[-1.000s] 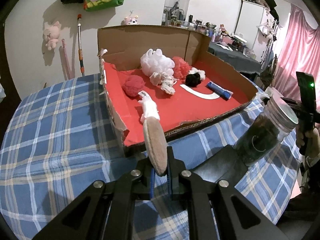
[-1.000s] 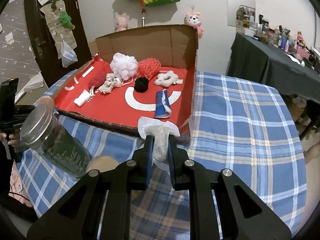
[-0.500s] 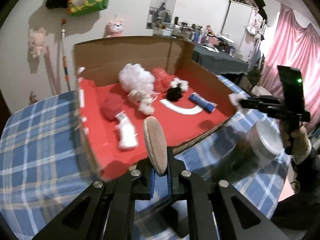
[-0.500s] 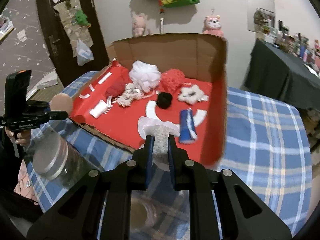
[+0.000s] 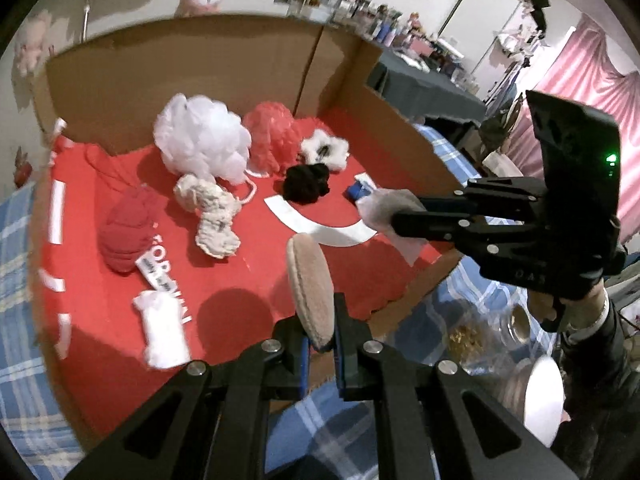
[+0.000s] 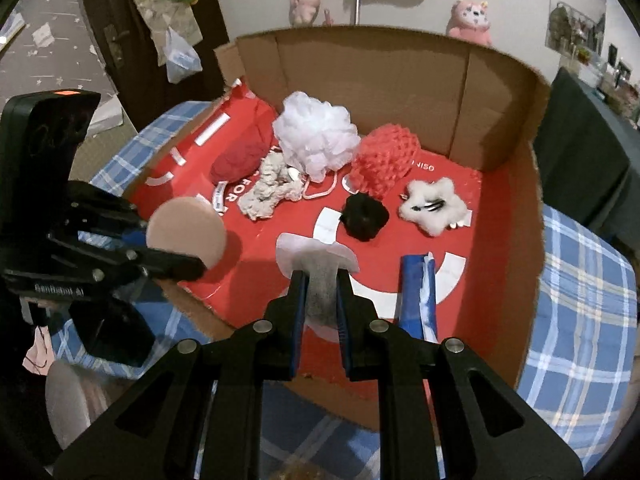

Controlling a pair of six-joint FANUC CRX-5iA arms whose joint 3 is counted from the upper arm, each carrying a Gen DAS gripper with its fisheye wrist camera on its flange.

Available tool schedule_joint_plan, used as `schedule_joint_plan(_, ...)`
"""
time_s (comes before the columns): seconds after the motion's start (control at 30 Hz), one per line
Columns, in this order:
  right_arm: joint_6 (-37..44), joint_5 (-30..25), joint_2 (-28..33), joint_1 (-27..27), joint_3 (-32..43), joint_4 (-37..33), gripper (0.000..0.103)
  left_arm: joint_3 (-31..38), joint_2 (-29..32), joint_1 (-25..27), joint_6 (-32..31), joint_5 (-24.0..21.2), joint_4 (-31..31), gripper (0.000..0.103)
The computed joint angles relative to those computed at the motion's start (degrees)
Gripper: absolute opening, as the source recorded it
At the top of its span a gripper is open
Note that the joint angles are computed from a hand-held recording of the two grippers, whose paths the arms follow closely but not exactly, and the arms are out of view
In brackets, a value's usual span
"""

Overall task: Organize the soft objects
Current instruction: 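Lower the tan pad with the left tool while the right tool lowers the white cloth into the box, then open both tools to drop the tan pad and white cloth onto the box floor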

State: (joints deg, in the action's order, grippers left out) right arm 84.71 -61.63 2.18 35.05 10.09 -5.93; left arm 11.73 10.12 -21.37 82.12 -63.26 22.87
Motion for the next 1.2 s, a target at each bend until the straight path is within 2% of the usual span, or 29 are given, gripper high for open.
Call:
schedule_joint_plan(0.27, -0.6, -6.1, 6.1, -0.8, 5.9, 0.4, 0.014, 9.7, 7.4, -0.9, 5.2, -7.0, -3.2, 0.010)
schedule_joint_plan(0.5, -0.4, -10.8, 10.2, -0.9, 10.2, 1.1, 0.014, 14.6, 10.8, -1.7, 6.8, -10.3, -5.4, 0.010)
schedule_joint_plan(0.87, 0.3, -13.8, 12.9, -1.5, 13.3, 0.6, 0.015, 17.3, 12.7, -2.1, 8.0, -12.3, -7.7, 0.012)
schedule_joint_plan(0.93, 0.3, -14.0, 12.9, -1.4, 13.5, 0.4, 0.015, 17.5, 12.8, -2.1, 8.1, -12.4, -8.0, 0.015)
schedule_joint_plan(1.1, 0.1, -14.1, 13.3, -0.8, 13.3, 0.9, 0.015, 17.4, 12.9, -2.3, 8.5, -11.4, -8.6, 0.029)
schedule_joint_plan(1.2, -0.3, -14.2, 13.5, -0.7, 13.5, 0.7, 0.016, 17.1, 12.6, -2.0, 8.6, -11.4, -8.7, 0.029)
